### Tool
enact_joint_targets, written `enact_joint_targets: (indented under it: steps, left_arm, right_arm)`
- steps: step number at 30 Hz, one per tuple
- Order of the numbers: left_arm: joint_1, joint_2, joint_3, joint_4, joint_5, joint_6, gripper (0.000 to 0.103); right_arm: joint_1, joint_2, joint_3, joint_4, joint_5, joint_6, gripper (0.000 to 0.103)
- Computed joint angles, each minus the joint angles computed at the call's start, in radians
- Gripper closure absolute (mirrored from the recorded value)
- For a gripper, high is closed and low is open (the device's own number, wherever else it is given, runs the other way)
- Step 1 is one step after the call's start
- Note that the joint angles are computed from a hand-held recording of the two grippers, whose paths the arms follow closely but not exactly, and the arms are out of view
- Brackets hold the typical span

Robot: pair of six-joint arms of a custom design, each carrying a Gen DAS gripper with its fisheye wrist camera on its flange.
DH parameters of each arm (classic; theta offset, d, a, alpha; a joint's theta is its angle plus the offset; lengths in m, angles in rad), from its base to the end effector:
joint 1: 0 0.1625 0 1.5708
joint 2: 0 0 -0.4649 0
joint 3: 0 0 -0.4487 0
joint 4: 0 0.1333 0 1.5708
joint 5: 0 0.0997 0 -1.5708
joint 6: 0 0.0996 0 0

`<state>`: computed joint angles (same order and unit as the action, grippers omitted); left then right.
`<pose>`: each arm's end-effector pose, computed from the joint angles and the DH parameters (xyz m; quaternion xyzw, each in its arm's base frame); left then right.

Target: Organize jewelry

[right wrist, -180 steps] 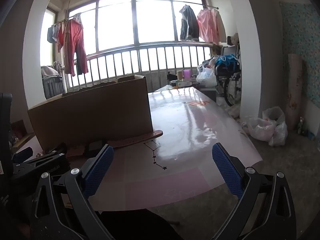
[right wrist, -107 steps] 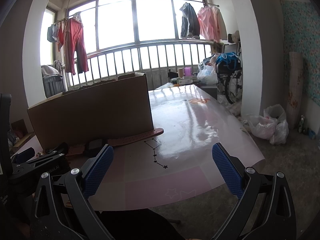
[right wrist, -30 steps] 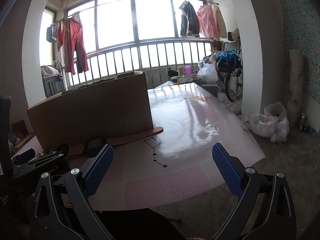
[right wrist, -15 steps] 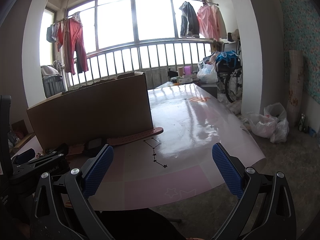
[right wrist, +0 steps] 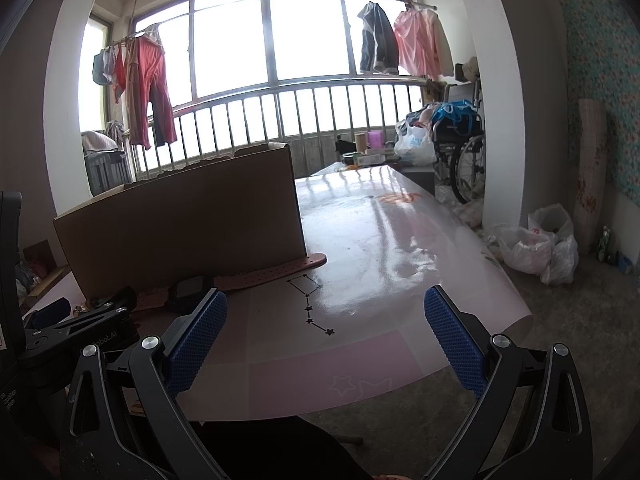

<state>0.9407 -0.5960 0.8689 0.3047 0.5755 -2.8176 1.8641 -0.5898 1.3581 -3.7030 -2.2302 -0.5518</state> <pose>-0.3008 -0.7805 0.1894 0.1527 0.7907 -0.4777 0.3510 0.3024 -0.7512 0.1907 0.1151 -0.7536 0.5590 0.3261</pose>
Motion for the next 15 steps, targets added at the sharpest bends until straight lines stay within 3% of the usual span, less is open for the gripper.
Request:
enact_joint_targets:
  steps: [15]
  left_arm:
    - [0.000,-0.011,0.024,-0.024,-0.001,0.005,0.005]
  right_arm:
    - [-0.001,0.000,-0.002,0.003,0.000,0.001,0.008]
